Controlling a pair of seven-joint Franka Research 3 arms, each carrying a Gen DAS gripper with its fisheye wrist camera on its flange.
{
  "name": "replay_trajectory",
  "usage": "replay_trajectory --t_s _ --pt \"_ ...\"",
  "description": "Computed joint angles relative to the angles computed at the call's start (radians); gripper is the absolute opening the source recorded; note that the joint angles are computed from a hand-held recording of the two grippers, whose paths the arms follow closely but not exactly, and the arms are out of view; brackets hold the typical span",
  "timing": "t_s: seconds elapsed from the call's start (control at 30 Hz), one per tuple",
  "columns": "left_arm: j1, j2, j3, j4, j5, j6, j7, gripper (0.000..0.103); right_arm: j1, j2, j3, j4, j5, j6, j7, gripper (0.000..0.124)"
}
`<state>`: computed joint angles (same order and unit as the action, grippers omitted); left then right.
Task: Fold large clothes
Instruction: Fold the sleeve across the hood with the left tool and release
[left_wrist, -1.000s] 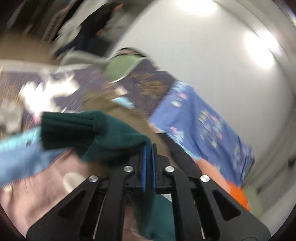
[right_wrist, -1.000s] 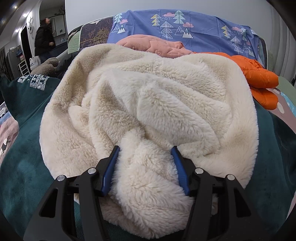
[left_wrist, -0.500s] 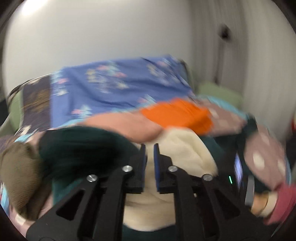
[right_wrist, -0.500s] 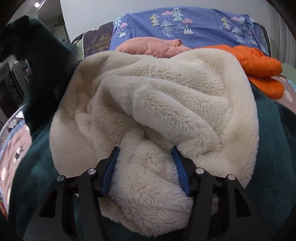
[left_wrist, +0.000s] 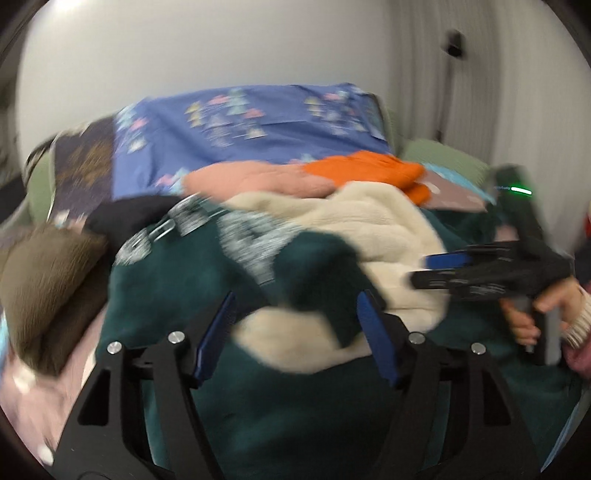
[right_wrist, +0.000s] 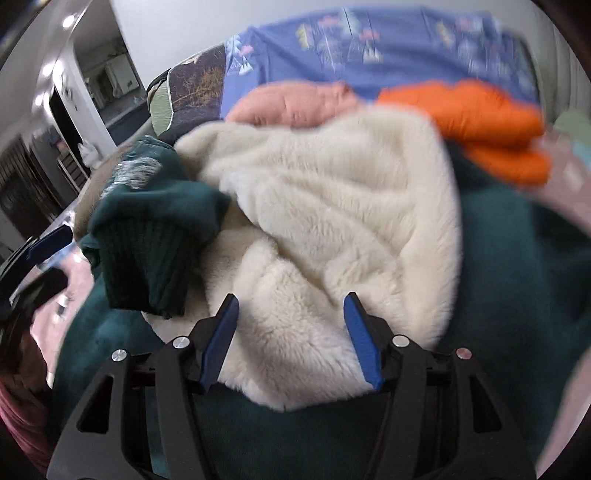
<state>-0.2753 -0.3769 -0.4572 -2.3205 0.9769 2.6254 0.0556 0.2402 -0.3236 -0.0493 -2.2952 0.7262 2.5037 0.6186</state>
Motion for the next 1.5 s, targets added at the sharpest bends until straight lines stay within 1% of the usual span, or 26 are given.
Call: replay_trajectory --t_s 0.07,0.13,0.23,0.27,0.33,0.4,0.47,0.5,0.67,0.7,0.77,0.83,0.87,0.93,0.97,1.0,1.07,1.1,1.13,1.2,1.27,1.3,1.37,1.4,1.43,1.5 --pt "0.032 -0.055 0.005 -0.050 0.025 0.014 -0.094 0.069 0.017 -0.072 0.014 -0.053 0.016 0.041 -0.082 0.064" --pt "0.062 -0.090 -0.006 -0.076 0.029 -0.056 -0.135 0.069 0.078 -0.160 0.017 -0.128 0.025 0.099 -0.197 0.074" --pt "0.075 -0.108 0.012 -0.116 0.001 -0.107 -0.172 0.067 0.195 -0.213 0.016 -0.218 -0.096 0.233 -0.201 0.078" --pt "0.078 -0.118 0.030 -0.148 -0.007 -0.072 -0.209 0.067 0.205 -0.209 0.056 -0.249 -0.140 0.313 -0.176 0.078" --pt "0.096 -0.153 0.066 -0.217 -0.002 0.043 -0.295 0.067 0.138 -0.167 0.182 -0.276 -0.157 0.455 -0.137 0.078" --pt "0.143 -0.201 0.071 -0.273 0.024 0.155 -0.377 0.067 0.023 -0.109 0.323 -0.271 -0.203 0.552 -0.051 0.078" --pt "0.230 -0.255 0.038 -0.321 0.080 0.275 -0.488 0.067 -0.070 -0.046 0.389 -0.233 -0.392 0.584 0.174 0.059" --pt "0.259 -0.269 0.027 -0.337 0.086 0.318 -0.511 0.067 -0.074 -0.043 0.370 -0.212 -0.412 0.539 0.212 0.020" --pt "0.336 -0.293 -0.030 -0.352 0.060 0.390 -0.501 0.067 0.173 -0.063 0.003 0.037 -0.127 0.119 0.225 0.013" --pt "0.358 -0.296 -0.050 -0.349 0.058 0.402 -0.503 0.067 0.165 -0.061 -0.046 0.113 -0.033 -0.006 0.220 0.013" --pt "0.400 -0.319 -0.082 -0.354 0.058 0.442 -0.507 0.067 0.082 -0.015 -0.099 0.249 0.150 -0.239 0.248 0.011" --pt "0.452 -0.341 -0.115 -0.358 0.059 0.491 -0.513 0.067 0.003 0.052 -0.090 0.335 0.170 -0.318 0.346 0.006" --pt "0.462 -0.348 -0.123 -0.362 0.052 0.504 -0.506 0.067 -0.050 0.086 -0.051 0.359 0.114 -0.289 0.416 0.006" --pt "0.449 -0.334 -0.118 -0.358 0.026 0.500 -0.467 0.067 -0.214 0.132 0.104 0.341 -0.168 -0.097 0.627 0.006" --pt "0.430 -0.316 -0.108 -0.354 0.008 0.487 -0.438 0.067 -0.273 0.140 0.150 0.305 -0.254 -0.045 0.687 0.006" --pt "0.421 -0.304 -0.102 -0.352 -0.009 0.480 -0.416 0.067 -0.299 0.160 0.167 0.302 -0.270 -0.050 0.711 0.007" --pt "0.372 -0.263 -0.075 -0.342 -0.057 0.437 -0.350 0.067 -0.263 0.177 0.097 0.311 -0.091 -0.191 0.623 0.010" --pt "0.352 -0.247 -0.065 -0.336 -0.081 0.417 -0.319 0.067 -0.200 0.178 0.023 0.306 -0.010 -0.261 0.564 0.025" --pt "0.349 -0.241 -0.065 -0.334 -0.097 0.410 -0.300 0.067 -0.146 0.166 -0.026 0.290 0.023 -0.279 0.519 0.045" --pt "0.351 -0.236 -0.075 -0.330 -0.123 0.403 -0.270 0.067 -0.071 0.115 -0.059 0.224 0.043 -0.220 0.423 0.073" --pt "0.350 -0.231 -0.080 -0.328 -0.146 0.394 -0.243 0.068 0.059 0.094 -0.142 0.198 0.014 -0.204 0.366 0.079" --pt "0.346 -0.226 -0.080 -0.326 -0.157 0.387 -0.230 0.068 0.083 0.100 -0.155 0.207 0.022 -0.239 0.328 0.081" --pt "0.343 -0.222 -0.077 -0.325 -0.175 0.383 -0.210 0.068 0.074 0.094 -0.100 0.182 0.001 -0.230 0.335 0.081" --pt "0.346 -0.224 -0.080 -0.327 -0.180 0.387 -0.209 0.068 0.102 0.101 -0.096 0.178 -0.046 -0.195 0.374 0.057" --pt "0.353 -0.229 -0.083 -0.331 -0.184 0.394 -0.208 0.068 0.107 0.106 -0.080 0.183 -0.096 -0.178 0.405 0.002" --pt "0.378 -0.254 -0.102 -0.344 -0.190 0.414 -0.222 0.068 0.127 0.084 -0.073 0.189 -0.115 -0.138 0.410 0.003"
